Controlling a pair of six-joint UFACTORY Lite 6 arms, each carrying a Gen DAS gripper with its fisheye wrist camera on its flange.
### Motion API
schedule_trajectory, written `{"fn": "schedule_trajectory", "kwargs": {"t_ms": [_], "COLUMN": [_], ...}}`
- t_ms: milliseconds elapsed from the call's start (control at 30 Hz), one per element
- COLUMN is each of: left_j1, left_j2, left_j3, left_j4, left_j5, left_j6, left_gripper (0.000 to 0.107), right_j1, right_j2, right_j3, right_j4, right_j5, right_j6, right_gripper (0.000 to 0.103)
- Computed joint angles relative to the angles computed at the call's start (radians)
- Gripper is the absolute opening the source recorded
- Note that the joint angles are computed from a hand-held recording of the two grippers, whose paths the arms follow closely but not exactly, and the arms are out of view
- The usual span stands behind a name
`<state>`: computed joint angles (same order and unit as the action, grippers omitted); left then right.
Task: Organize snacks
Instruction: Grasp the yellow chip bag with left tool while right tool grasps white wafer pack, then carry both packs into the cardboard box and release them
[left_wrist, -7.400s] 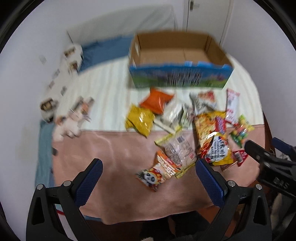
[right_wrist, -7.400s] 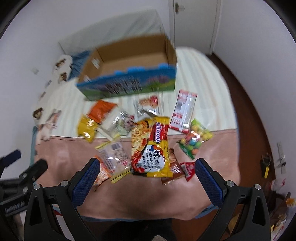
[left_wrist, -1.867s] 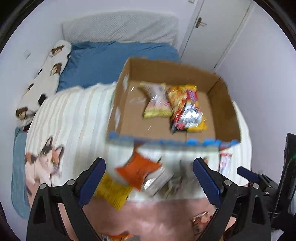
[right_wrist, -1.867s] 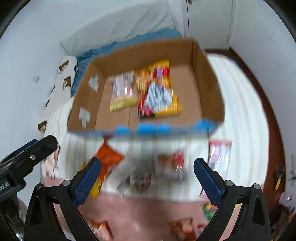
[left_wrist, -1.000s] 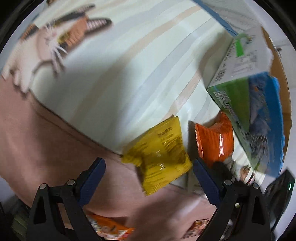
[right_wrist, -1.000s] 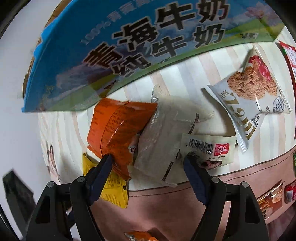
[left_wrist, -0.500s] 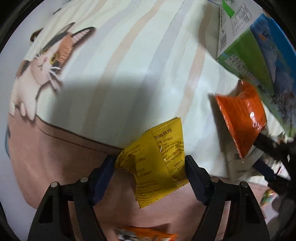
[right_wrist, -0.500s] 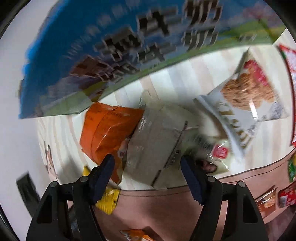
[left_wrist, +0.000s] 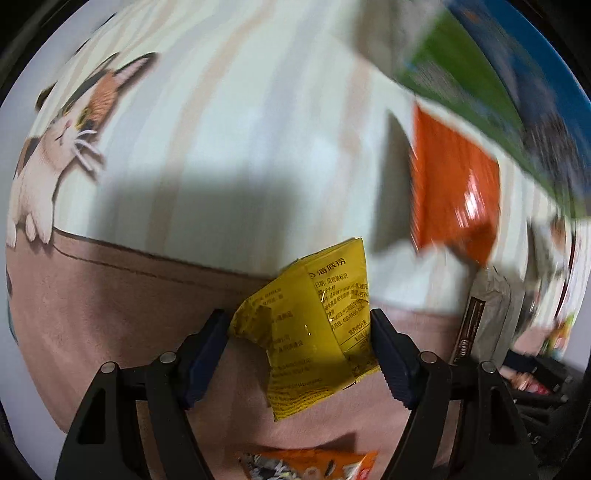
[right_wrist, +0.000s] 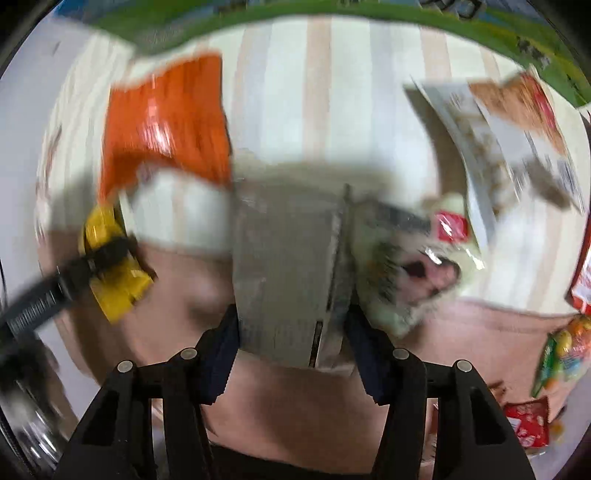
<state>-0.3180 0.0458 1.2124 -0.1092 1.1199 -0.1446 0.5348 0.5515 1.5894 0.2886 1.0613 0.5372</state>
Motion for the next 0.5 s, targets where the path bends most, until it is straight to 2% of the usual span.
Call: {"fn": "schedule_trajectory", "kwargs": {"t_ms": [100,133,233,400,500], "left_j1": [-0.027,-0.023,0.043,0.126,0.081], "left_j2": [-0.025,-0.026,-0.004,-0.016,-0.071], "left_j3": [-0.036,-0.039,-0.038,-0.057,-0.096], "left_j4": [0.019,0.01,-0.043,-0.089,-0.04], "left_j5": [0.005,0.004,-0.012,-0.035,-0.049], "left_j6": [-0.019,-0.03,-0.036,-0.048,-0.056], "left_gripper": [0.076,0.076,0.077,0.076,0.069], "right_j1": [0.001,-0.004,-0.035,-0.032,0.0], "right_j2": [-0.045,-0.061,-0.124,-0.069,-0.083], "right_j3": [-0.046,-0.065,-0.155,-0.098,-0.093], "right_j4": [-0.002,0.007,0.053,-0.015,-0.078], "right_j5": [-0.043,-0.066,-0.135,-0.143,-0.135], "right_j6": [0.017,0.028,0.049,0.16,0.208], "right_gripper": [0.061,0.067,0.072,0.071,0.063]}}
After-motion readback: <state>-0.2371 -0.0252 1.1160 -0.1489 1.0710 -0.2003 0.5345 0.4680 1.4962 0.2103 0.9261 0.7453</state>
